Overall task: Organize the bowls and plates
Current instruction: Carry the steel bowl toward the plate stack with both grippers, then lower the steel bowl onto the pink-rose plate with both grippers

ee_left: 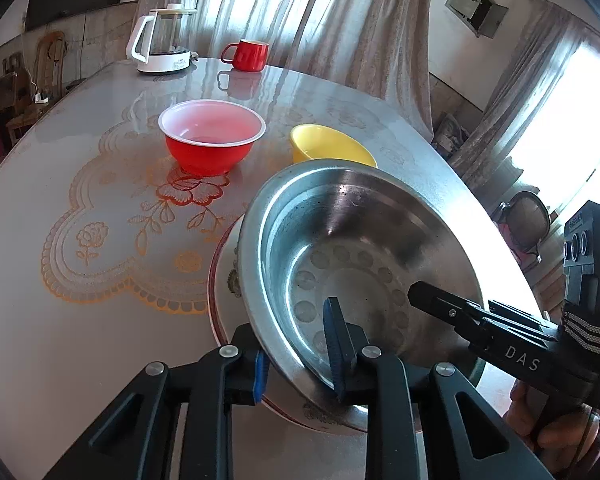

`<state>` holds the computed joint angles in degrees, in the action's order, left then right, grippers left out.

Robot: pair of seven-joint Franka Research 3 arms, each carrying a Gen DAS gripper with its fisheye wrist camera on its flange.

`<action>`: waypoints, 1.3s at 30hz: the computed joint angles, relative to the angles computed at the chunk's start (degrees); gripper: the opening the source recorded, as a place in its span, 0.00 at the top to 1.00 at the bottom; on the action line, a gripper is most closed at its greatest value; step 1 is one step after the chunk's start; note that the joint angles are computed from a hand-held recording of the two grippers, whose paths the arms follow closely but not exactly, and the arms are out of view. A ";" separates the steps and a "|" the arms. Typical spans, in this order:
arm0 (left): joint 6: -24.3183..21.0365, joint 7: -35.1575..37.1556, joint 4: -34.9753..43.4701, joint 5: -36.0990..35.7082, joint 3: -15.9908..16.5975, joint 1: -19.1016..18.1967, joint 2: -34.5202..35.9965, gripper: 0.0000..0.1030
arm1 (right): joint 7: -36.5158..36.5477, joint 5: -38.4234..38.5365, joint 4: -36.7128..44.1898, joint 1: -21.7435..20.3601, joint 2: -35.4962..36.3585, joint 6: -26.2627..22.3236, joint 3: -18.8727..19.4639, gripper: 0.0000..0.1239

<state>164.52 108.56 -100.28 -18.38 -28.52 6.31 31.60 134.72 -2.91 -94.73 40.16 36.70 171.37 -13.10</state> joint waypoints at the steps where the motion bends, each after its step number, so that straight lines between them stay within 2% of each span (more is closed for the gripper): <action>1: -0.06 0.00 0.00 -0.09 -0.09 0.11 0.05 0.75 | 0.43 -0.20 -0.33 0.58 -0.19 -0.15 -0.62 0.76; 4: -0.21 -0.50 -0.02 0.02 0.23 -0.04 0.04 0.75 | 0.89 -0.18 -1.83 0.88 -0.93 1.19 -0.81 0.76; 8: -0.50 0.84 0.05 -1.37 -1.21 1.38 0.26 0.74 | 1.95 -0.29 -2.79 2.32 -1.54 1.21 -2.32 0.76; 17: -1.49 4.23 -1.13 -5.51 -2.89 3.22 -0.87 0.75 | 2.06 1.54 -6.37 2.42 -3.42 4.37 -1.88 0.76; 22: -2.23 6.46 -0.99 -9.30 -3.61 4.05 -1.13 0.75 | 5.44 1.06 -7.95 9.22 -3.25 6.07 -9.65 0.82; 25: -1.65 5.39 -1.15 -8.56 -1.35 1.90 -1.57 0.76 | 6.80 1.27 -7.88 11.92 -2.40 5.95 -12.99 0.83; 29: -1.84 9.01 -1.94 -9.84 -3.24 3.29 -1.73 0.76 | 8.40 0.32 -7.57 13.60 -1.71 4.70 -15.20 0.85; 31: -1.45 8.82 -2.32 -9.62 -2.24 2.35 -2.15 0.75 | 10.41 -0.65 -7.76 15.71 -1.37 3.85 -17.94 0.86; 33: -1.94 7.84 -2.05 -9.81 -1.38 1.99 -2.15 0.75 | 9.56 -1.50 -7.97 13.94 -2.15 4.07 -16.01 0.86; 37: -2.16 9.54 -2.37 -12.95 -2.55 3.77 -2.48 0.76 | 3.99 1.20 -9.42 5.60 -3.93 9.04 -6.13 0.85; 39: -2.14 10.01 -2.57 -13.39 -2.23 3.54 -2.76 0.76 | 2.41 2.96 -9.18 4.57 -3.88 8.83 -4.78 0.85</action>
<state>162.38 118.56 -102.84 -31.76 -30.75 9.84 28.84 137.13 0.05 -103.91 44.73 32.82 180.21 -17.88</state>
